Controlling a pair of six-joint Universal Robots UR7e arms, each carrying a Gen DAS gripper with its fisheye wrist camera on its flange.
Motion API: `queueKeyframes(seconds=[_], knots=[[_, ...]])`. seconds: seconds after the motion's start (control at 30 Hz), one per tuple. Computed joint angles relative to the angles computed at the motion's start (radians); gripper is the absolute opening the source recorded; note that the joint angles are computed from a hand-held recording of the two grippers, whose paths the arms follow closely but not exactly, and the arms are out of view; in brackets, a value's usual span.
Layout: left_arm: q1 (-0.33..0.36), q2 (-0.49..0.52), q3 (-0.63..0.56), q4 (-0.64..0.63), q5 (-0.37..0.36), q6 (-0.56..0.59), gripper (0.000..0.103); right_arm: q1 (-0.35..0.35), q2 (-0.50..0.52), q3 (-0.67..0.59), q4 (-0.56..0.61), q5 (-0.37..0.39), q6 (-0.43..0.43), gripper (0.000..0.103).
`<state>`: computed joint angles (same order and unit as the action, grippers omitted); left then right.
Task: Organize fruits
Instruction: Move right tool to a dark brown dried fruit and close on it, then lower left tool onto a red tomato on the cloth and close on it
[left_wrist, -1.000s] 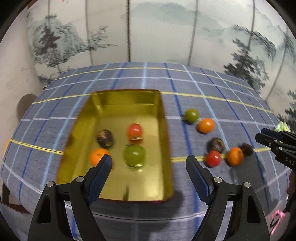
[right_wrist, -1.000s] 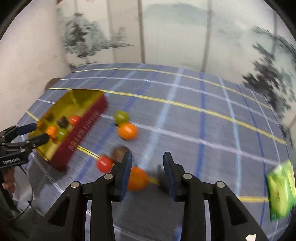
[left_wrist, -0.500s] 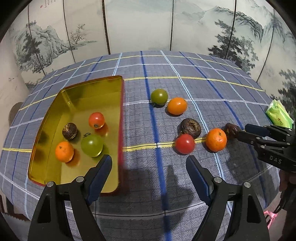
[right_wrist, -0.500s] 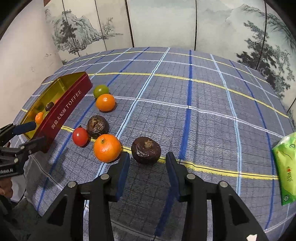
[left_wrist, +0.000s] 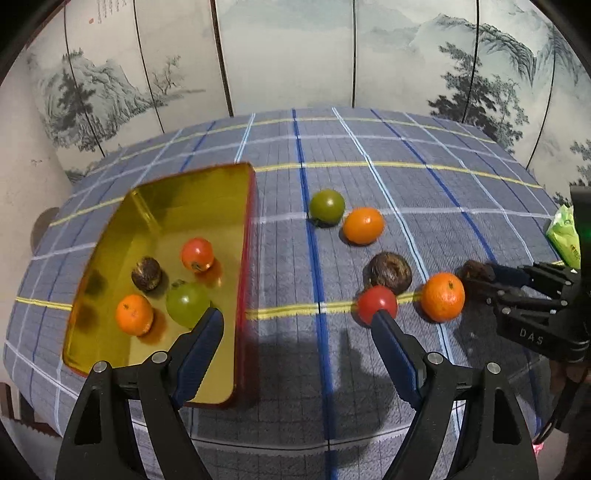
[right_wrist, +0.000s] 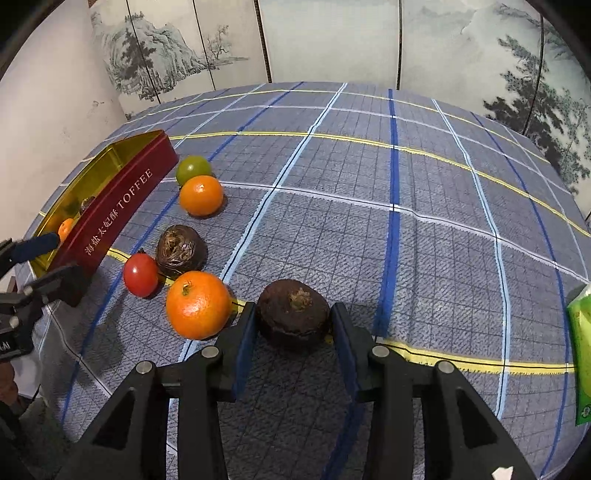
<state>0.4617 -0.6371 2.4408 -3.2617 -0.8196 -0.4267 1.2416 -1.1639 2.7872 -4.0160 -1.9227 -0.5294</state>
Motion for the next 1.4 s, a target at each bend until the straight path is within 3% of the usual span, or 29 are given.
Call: queueKeyframes(seconds=[0.23,0.5,0.67,0.93,1.4], knots=[[0.001,0.008,-0.023,-0.011,-0.025,0.041,0.082,-0.017,0.026,0.001,-0.091,-0.016,-0.003,0.036],[0.034,0.018,-0.068,0.03,-0.073,0.024,0.082,-0.1,-0.024,0.004,-0.121,-0.009,-0.033,0.036],[0.041,0.025,-0.076,0.03,-0.1,0.035,0.072,-0.152,-0.036,0.019,-0.155,0.032,-0.043,0.036],[0.092,0.036,-0.118,0.087,-0.169,0.016,0.059,-0.143,0.034,0.009,-0.249,0.005,-0.092,0.035],[0.127,0.07,-0.153,0.087,-0.27,0.07,0.055,-0.151,0.027,0.012,-0.244,0.015,-0.088,0.035]])
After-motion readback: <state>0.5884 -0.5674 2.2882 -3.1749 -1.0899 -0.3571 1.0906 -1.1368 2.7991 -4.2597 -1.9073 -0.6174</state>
